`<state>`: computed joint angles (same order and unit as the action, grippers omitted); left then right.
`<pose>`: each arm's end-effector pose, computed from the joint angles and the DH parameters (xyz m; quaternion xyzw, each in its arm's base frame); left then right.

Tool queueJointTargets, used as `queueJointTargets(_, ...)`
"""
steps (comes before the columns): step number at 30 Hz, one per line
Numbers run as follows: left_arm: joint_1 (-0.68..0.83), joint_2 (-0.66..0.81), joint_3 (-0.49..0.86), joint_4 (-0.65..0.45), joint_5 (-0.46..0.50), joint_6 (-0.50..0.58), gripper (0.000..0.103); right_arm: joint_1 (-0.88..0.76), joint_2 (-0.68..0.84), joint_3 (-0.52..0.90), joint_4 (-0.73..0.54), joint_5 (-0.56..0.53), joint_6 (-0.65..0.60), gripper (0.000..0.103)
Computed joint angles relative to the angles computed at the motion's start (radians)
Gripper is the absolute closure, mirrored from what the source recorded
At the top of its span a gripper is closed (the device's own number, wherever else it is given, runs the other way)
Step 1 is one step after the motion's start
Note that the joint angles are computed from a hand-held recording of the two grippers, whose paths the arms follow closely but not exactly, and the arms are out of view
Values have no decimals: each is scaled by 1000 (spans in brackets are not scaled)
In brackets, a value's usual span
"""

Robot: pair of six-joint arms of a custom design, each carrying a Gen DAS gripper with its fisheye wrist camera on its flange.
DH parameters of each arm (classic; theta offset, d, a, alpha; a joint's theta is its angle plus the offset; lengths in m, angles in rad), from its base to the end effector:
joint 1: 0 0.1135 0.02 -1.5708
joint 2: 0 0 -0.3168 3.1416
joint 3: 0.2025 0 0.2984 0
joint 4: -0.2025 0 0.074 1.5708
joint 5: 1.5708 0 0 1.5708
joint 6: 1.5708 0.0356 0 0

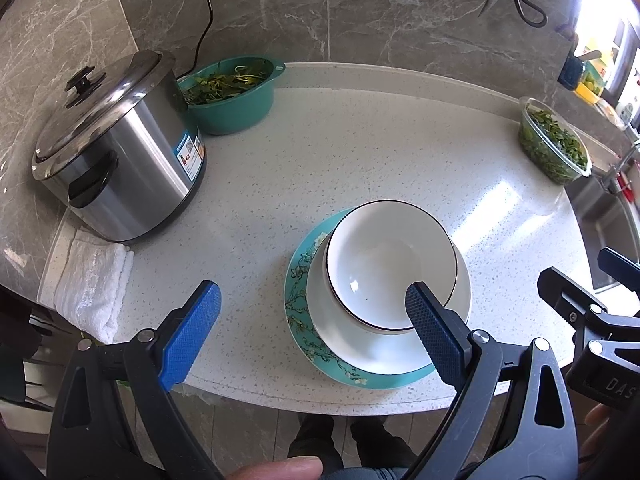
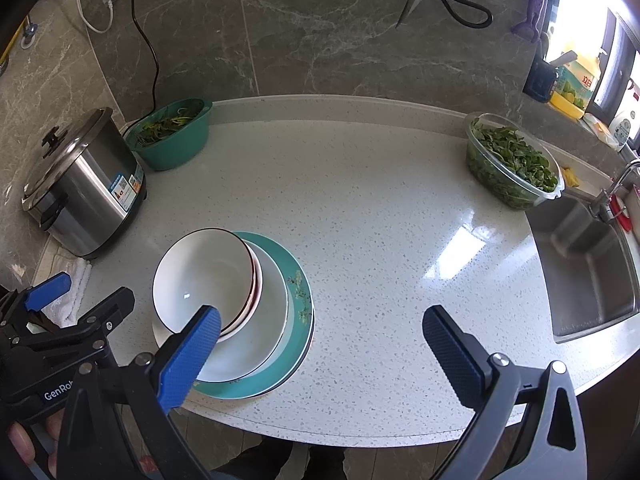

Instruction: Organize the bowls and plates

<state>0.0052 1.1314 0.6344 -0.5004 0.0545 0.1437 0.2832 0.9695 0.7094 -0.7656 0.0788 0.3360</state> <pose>0.2302 -0.0007 0.2216 0.0740 0.9560 -0.0050 0.2838 0.1885 0.0519 0.2639 0.0360 0.9617 0.0458 0.2677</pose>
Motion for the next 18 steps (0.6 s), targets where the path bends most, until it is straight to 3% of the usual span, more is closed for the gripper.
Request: queueJointTargets(18, -10, 18, 3, 6, -7, -10, 9, 6, 12, -1, 7, -2, 8, 0)
